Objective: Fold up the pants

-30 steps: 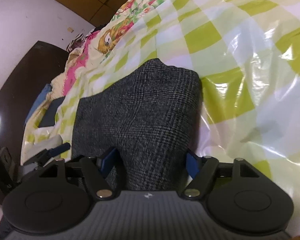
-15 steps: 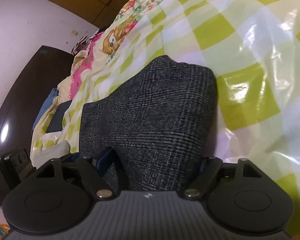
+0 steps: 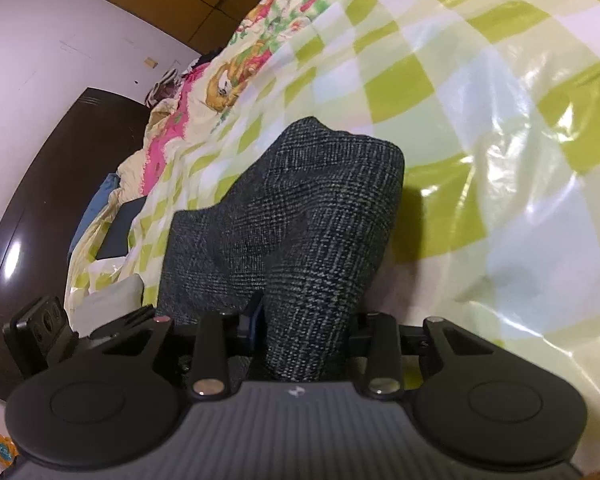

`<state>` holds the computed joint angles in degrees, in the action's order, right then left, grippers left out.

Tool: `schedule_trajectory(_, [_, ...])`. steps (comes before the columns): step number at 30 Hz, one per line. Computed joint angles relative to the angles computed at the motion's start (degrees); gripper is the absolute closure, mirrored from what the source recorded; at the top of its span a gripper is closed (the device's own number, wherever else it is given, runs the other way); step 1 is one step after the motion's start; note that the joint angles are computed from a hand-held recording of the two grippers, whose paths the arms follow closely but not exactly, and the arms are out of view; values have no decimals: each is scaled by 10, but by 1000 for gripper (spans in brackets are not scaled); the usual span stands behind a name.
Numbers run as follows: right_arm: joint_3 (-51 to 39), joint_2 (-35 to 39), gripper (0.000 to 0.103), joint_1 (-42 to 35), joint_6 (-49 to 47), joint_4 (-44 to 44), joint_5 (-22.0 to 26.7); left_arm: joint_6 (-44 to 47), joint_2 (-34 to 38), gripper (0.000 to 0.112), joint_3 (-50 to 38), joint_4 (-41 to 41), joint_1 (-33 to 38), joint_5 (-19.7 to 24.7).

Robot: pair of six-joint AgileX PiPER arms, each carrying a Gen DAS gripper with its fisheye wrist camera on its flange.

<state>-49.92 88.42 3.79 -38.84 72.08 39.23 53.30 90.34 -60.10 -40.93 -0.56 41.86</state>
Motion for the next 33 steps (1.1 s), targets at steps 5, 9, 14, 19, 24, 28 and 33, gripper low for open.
schedule_trajectory(5, [-28, 45, 53, -15, -6, -1, 48, 3, 50, 9, -40, -20, 26, 59])
schedule_trajectory(9, [-10, 41, 49, 11, -16, 37, 10, -42, -2, 9, 4, 6, -16, 7])
schedule_trajectory(14, [28, 7, 69, -58, -53, 90, 66, -94, -6, 15, -20, 4, -33, 27])
schedule_trajectory(19, [1, -20, 70, -167, -33, 18, 124, -162, 42, 18, -86, 17, -132, 5])
schedule_trajectory(24, [-91, 6, 70, -302, -15, -70, 183, -249, 153, 18, -228, 43, -251, -7])
schedule_trajectory(28, [-209, 67, 70, -386, 8, -137, 215, -359, 270, 18, -405, 110, -330, 11])
schedule_trajectory(33, [-345, 148, 63, -433, 61, -223, 238, -464, 401, 18, -642, 202, -395, 82])
